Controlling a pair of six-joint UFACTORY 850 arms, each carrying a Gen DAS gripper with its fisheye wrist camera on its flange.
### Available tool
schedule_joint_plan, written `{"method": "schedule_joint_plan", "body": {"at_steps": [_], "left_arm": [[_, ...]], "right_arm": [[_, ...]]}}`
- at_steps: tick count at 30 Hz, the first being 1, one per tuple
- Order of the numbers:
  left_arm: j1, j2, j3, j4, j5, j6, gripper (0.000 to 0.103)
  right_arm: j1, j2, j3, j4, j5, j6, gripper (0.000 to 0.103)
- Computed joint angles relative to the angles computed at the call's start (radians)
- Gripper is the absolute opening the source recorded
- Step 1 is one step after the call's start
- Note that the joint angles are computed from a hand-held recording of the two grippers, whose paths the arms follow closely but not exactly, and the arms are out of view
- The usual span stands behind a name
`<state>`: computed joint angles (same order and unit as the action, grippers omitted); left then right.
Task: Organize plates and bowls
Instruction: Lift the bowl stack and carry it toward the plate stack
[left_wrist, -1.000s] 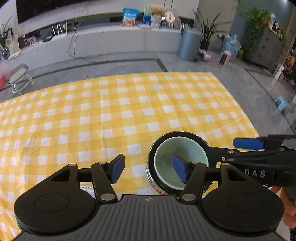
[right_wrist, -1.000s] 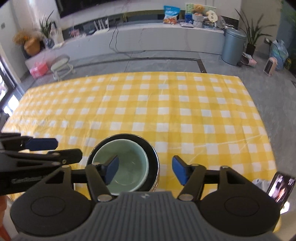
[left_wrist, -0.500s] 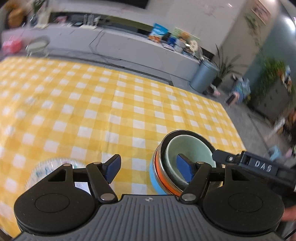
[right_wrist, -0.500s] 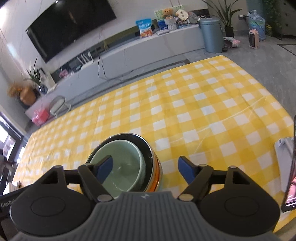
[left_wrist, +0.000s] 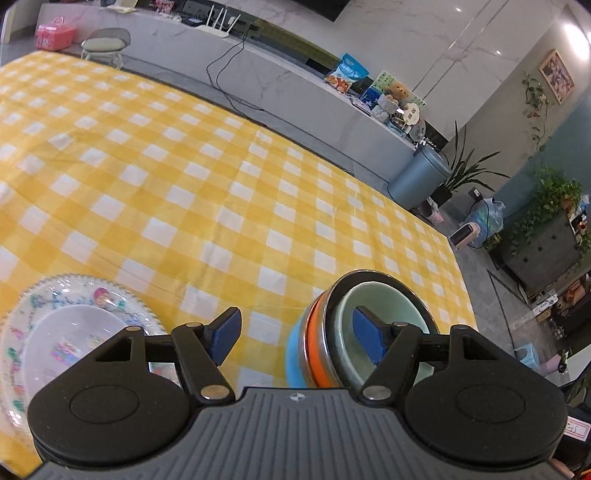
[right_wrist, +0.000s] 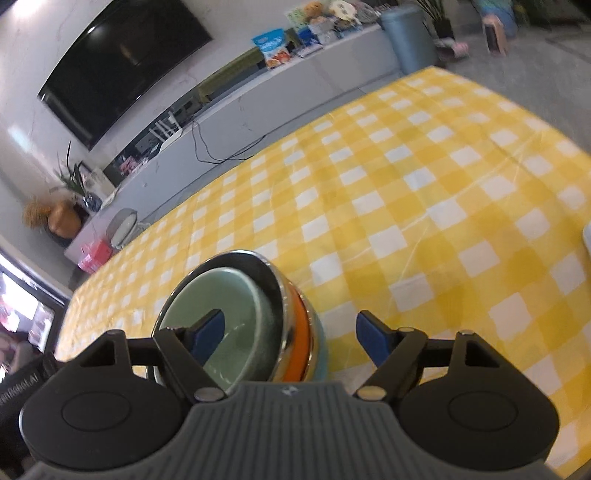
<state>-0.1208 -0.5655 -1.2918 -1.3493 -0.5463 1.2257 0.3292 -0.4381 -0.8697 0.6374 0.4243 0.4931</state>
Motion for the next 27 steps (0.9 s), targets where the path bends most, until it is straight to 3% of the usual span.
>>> {"method": "schedule_joint_plan", "body": {"at_steps": [11, 17, 22, 27], "left_arm": [[-0.014, -0.069, -0.057, 0.073, -0.049, -0.143, 0.081], [-0.013, -0.104, -0.083, 0.106, -0.085, -0.218, 0.081], [-0.017, -0.130, -0.104, 0.129, -0.115, -0.265, 0.081], [-0.020, -0.154, -0.125, 0.150, -0.150, -0.300, 0.076]], "right_arm": [[-0.050, -0.032, 0.009, -0.486, 0.002, 0.560, 0.077], [-0.056, -0.039, 0.009, -0.543, 0.003, 0.643, 0.077], [-0.075, -0.051, 0.019, -0.684, 0.044, 0.826, 0.070], [-0.076, -0.052, 0.019, -0.692, 0.046, 0.827, 0.064]]}}
